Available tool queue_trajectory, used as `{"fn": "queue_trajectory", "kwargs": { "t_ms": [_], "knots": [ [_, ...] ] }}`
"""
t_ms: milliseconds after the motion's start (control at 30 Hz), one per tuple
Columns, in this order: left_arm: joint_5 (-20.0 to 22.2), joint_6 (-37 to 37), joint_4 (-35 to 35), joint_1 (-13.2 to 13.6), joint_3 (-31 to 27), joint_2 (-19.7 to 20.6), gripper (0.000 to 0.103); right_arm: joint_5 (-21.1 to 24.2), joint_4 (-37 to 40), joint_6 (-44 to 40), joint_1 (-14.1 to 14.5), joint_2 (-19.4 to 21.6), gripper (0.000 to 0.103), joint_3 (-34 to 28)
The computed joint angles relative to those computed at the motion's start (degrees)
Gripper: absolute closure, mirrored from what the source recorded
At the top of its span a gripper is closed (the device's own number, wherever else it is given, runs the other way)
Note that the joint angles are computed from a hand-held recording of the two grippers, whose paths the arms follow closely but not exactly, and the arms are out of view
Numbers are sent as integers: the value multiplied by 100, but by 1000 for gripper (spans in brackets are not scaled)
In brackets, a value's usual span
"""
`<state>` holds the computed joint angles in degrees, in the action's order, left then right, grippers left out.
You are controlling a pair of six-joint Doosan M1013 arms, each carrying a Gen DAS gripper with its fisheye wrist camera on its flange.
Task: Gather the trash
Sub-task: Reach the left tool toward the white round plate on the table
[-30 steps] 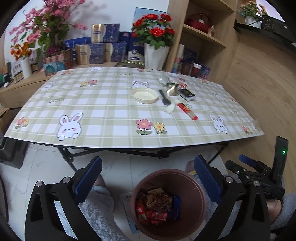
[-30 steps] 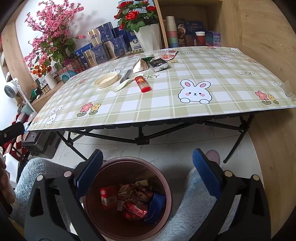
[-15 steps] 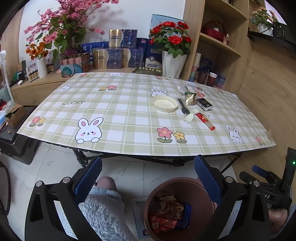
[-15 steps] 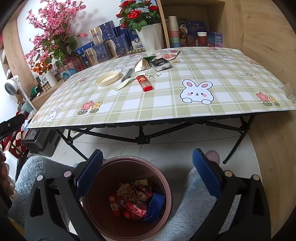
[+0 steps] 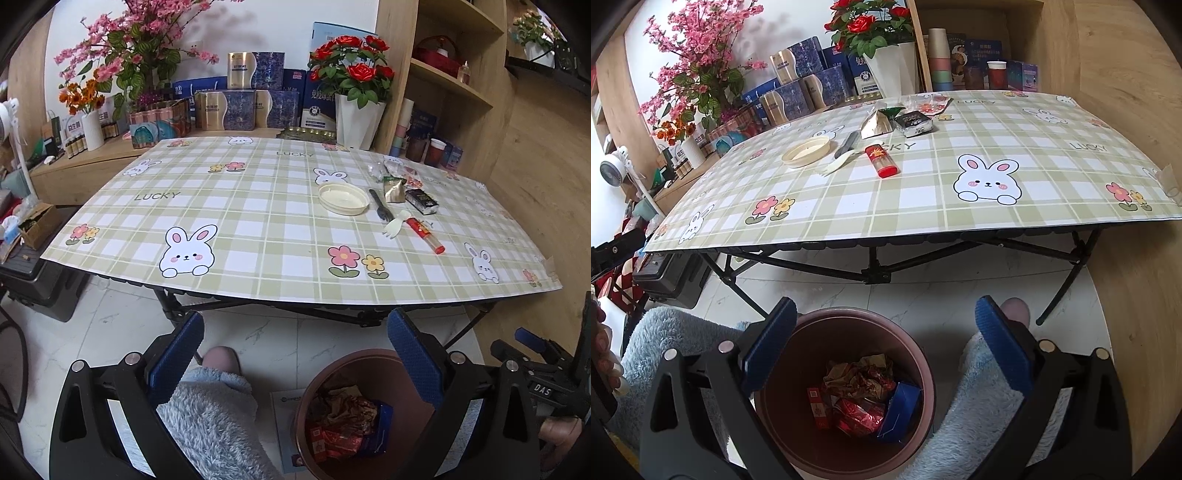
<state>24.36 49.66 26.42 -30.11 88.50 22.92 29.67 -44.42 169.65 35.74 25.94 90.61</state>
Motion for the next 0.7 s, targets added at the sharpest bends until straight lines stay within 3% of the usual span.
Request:
{"fn": "queue_trajectory", "kwargs": {
  "t_ms": [167, 367, 467, 567, 700],
  "knots": [
    [83, -59, 116, -3, -41, 35, 6, -3, 9, -38, -18, -17, 7, -18],
    [125, 446, -87, 50, -297, 163, 6, -31, 203, -275, -191, -105, 6, -106],
    [121, 1057, -580, 109, -547, 284, 6, 68, 180, -401, -294, -122, 6, -223],
    [273, 2114, -1428, 177, -918, 471, 6, 110, 118, -368, -416, -140, 6, -328],
    [683, 3160, -2252, 240, -1585, 868, 6, 129, 146, -354, -580, -98, 6, -481]
  ]
}}
